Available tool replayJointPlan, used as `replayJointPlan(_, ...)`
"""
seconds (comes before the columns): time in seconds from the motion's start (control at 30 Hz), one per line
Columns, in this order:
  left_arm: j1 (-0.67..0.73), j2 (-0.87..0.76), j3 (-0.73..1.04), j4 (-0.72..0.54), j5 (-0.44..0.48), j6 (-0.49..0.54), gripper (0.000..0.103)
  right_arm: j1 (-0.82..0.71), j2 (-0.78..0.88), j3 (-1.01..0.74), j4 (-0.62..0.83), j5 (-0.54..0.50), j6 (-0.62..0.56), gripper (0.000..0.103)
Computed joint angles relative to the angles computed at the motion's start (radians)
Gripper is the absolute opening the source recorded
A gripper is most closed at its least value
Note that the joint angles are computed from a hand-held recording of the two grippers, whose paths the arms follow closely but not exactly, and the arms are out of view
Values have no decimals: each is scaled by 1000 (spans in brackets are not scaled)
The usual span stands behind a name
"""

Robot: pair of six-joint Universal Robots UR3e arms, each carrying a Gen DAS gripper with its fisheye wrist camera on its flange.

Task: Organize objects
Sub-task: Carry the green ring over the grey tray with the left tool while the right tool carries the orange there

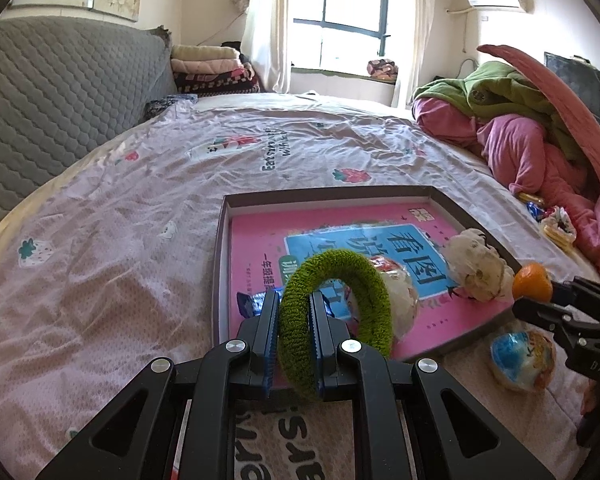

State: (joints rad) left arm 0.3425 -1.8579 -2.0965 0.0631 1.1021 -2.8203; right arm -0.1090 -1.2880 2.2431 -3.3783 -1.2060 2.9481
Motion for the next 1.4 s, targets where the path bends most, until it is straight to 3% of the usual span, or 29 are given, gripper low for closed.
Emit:
replayJointPlan(1.0,-53,-142,196,-92,50,-22,15,-10,149,-288,295,-9,-23,40)
replayJointPlan(1.4,-41,-136,202,-122,37,-35,16,-4,148,-293,303,-16,-15,40)
